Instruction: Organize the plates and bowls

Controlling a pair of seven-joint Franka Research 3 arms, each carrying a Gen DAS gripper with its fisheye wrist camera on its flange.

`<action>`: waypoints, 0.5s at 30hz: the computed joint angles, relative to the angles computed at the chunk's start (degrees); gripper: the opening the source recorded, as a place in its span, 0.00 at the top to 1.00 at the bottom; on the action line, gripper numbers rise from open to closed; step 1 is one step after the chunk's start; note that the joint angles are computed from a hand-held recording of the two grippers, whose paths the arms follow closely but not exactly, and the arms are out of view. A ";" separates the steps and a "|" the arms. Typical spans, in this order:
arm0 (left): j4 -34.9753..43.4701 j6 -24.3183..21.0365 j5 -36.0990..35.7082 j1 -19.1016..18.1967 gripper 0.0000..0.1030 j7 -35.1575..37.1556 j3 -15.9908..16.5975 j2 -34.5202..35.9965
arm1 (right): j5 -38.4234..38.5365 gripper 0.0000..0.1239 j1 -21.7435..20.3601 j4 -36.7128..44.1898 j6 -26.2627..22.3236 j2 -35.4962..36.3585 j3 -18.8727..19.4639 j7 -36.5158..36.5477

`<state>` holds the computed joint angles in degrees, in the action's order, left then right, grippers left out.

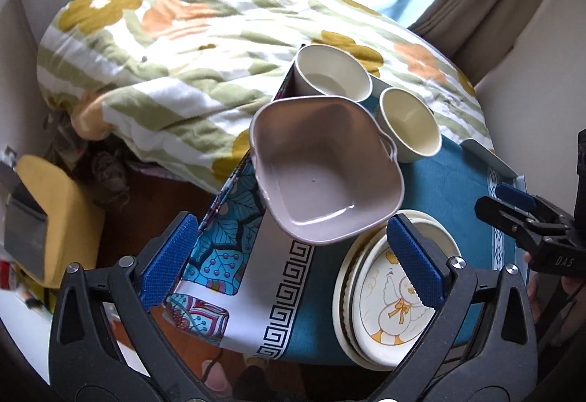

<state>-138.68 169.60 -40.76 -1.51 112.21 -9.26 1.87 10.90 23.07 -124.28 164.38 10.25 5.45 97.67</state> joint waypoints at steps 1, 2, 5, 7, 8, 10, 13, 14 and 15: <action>0.93 -0.73 -0.52 0.18 0.01 -0.57 0.13 1.15 | 2.72 0.17 -1.18 2.31 -1.41 2.23 1.16 -2.67; 2.04 -1.32 -0.88 0.48 0.01 -1.24 -0.01 2.50 | 5.79 0.17 -2.45 4.42 -2.64 4.30 2.56 -5.85; 4.58 -1.28 3.71 1.07 0.02 -6.56 -0.37 6.29 | 11.65 0.17 -4.79 10.49 -6.01 10.08 5.04 -13.66; 6.58 -1.73 8.14 1.17 0.09 -11.12 -0.22 8.98 | 14.66 0.20 -5.70 13.50 -7.58 12.82 6.20 -17.71; 7.69 -2.25 9.13 1.55 0.17 -12.41 -0.55 10.27 | 16.14 0.27 -6.21 14.98 -8.54 14.15 6.68 -19.56; 9.79 -3.19 11.86 1.91 0.24 -15.29 -0.88 12.66 | 17.87 0.42 -6.46 17.78 -10.81 16.62 6.75 -21.66; 11.59 -2.98 16.66 1.87 0.26 -19.43 -0.93 15.01 | 18.63 0.60 -5.91 20.45 -12.26 19.12 6.02 -22.98; 11.92 -2.61 18.33 1.78 0.29 -20.78 -0.82 15.63 | 18.99 0.65 -5.92 21.09 -12.57 19.70 6.00 -23.45; 12.30 -2.45 20.17 1.58 0.34 -22.31 -0.51 16.22 | 19.40 0.73 -6.00 21.69 -13.13 20.20 6.07 -23.90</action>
